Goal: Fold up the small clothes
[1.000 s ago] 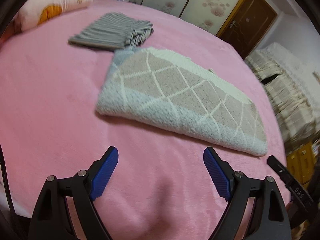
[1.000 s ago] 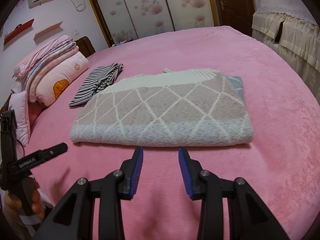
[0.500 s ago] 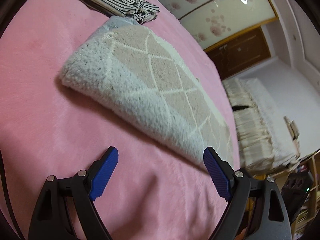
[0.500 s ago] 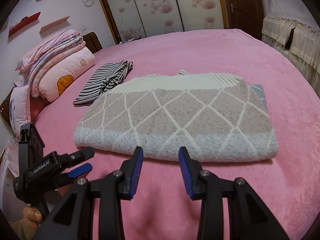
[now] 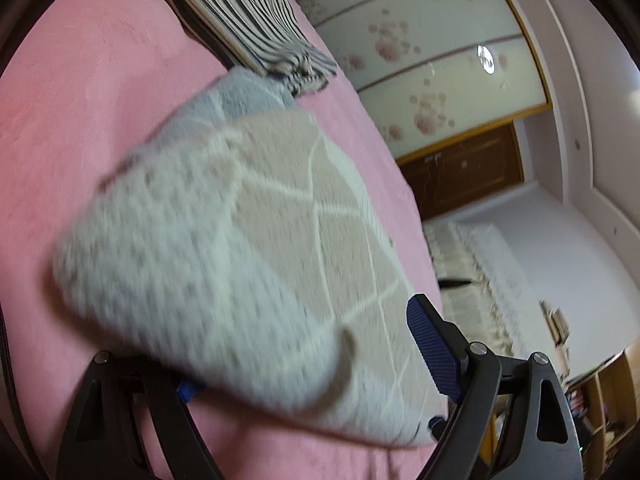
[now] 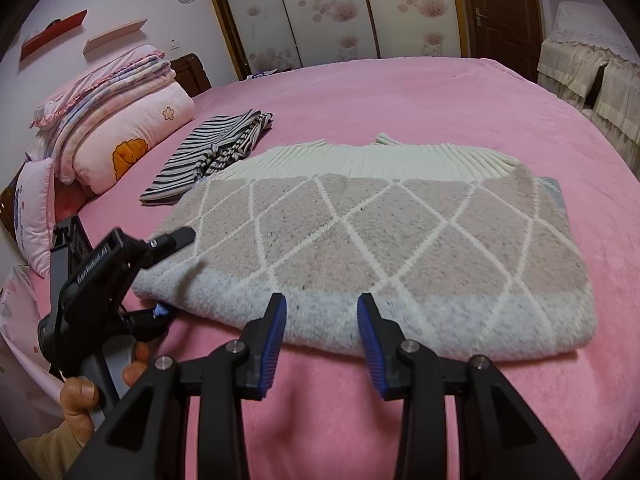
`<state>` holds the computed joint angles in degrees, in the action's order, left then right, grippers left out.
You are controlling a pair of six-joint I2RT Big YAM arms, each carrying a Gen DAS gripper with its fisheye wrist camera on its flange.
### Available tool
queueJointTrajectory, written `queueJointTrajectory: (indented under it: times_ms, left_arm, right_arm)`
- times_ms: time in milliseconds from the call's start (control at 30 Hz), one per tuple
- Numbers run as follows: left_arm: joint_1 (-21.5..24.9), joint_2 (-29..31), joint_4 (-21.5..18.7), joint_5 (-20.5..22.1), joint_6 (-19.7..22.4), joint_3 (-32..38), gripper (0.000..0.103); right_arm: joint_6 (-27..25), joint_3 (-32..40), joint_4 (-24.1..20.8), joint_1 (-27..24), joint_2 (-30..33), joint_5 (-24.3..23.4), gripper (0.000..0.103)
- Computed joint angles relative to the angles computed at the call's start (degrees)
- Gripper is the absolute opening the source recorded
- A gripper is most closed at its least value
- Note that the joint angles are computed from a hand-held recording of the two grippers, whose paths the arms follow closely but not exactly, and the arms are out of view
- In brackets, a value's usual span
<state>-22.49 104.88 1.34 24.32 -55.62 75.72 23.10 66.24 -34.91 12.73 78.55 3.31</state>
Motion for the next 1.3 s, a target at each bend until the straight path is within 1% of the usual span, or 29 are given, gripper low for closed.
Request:
queueJointTrajectory:
  times_ms: [100,200,233,300,333,367,400,467,500,533,567,600,633,733,800,900,933,1000,1033,1133,1200,1300]
  left_arm:
    - [0.1,1.2,1.7,-1.5,-2.3,1.1,0.086]
    - [0.4,2.3,2.4,-2.5,-3.3,2.3,0.086]
    - [0.4,2.7,2.2,-2.8,-3.7,2.9,0.085]
    - [0.8,3.0,1.5,-3.1,-4.1,3.5,0.084]
    - [0.7,3.2,0.6,-3.7,-4.3,4.1,0.080]
    - [0.6,3.4,-1.4,-4.4,-3.9,5.1,0.070]
    - [0.6,3.7,-3.2,-5.0,-3.2,5.9,0.062]
    - [1.0,4.1,-9.0,-6.7,0.5,8.1,0.028]
    - [1.0,4.3,-11.0,-7.3,2.0,8.9,0.027]
    - [1.0,4.3,-12.0,-7.7,3.2,9.3,0.025]
    - [0.9,4.2,-12.8,-8.2,3.7,9.6,0.024]
    - [0.7,4.1,-13.9,-9.0,4.3,10.1,0.023]
    - [0.6,3.6,-14.4,-9.7,4.6,10.0,0.022]
    - [0.0,2.1,-14.1,-11.9,4.8,9.7,0.022]
    - [-0.5,0.9,-12.5,-12.9,4.6,8.5,0.022]
    - [-1.2,-1.7,-11.5,-15.0,6.5,6.2,0.022]
    - [-1.5,-2.3,-11.5,-15.9,7.5,6.0,0.022]
    - [-2.2,-2.9,-11.7,-17.0,9.0,6.3,0.022]
    - [-2.2,-3.6,-11.8,-17.1,10.2,6.0,0.022]
    - [-3.4,-4.4,-12.7,-19.2,14.0,7.5,0.022]
    - [-4.5,-5.0,-13.4,-20.2,16.4,8.5,0.022]
    - [-6.5,-5.0,-14.7,-21.4,20.8,11.6,0.022]
  right_arm:
    - [-0.3,0.7,0.8,-0.2,1.1,0.4,0.037]
    - [-1.0,1.5,2.2,-0.4,2.1,1.0,0.037]
    - [-1.4,1.7,3.2,-0.5,2.5,1.6,0.037]
    - [-2.8,2.8,3.6,-0.6,3.6,3.2,0.037]
    - [-3.3,3.3,3.7,-0.6,4.0,3.9,0.037]
    - [-3.8,4.1,3.9,-0.6,4.7,5.1,0.037]
    - [-4.2,4.9,3.9,-0.6,5.3,5.8,0.035]
    - [-5.3,6.9,4.0,-0.9,6.9,7.1,0.032]
    - [-5.9,8.0,3.9,-0.9,7.7,7.8,0.029]
    - [-6.3,9.1,3.8,-1.0,8.6,8.5,0.026]
    - [-6.9,10.3,3.5,-1.1,9.7,8.9,0.025]
    - [-7.5,11.6,3.0,-1.2,10.8,9.6,0.020]
    - [-7.6,12.2,2.7,-1.2,11.5,9.9,0.018]
    - [-7.3,14.5,1.9,-1.6,13.7,9.8,0.015]
    - [-7.3,15.9,1.6,-1.7,15.1,9.8,0.012]
    - [-7.3,17.4,1.4,-1.9,17.3,10.2,0.009]
    - [-7.1,18.0,0.9,-2.1,18.2,9.8,0.005]
    - [-6.6,19.2,-0.7,-2.5,20.3,7.8,0.003]
    - [-7.0,19.2,-0.7,-2.6,21.0,7.4,0.003]
    - [-8.7,18.8,0.2,-2.4,21.6,7.9,0.003]
    - [-8.8,18.4,0.6,-2.4,21.5,7.6,0.003]
    - [-7.0,17.1,2.2,-3.7,20.8,3.7,0.003]
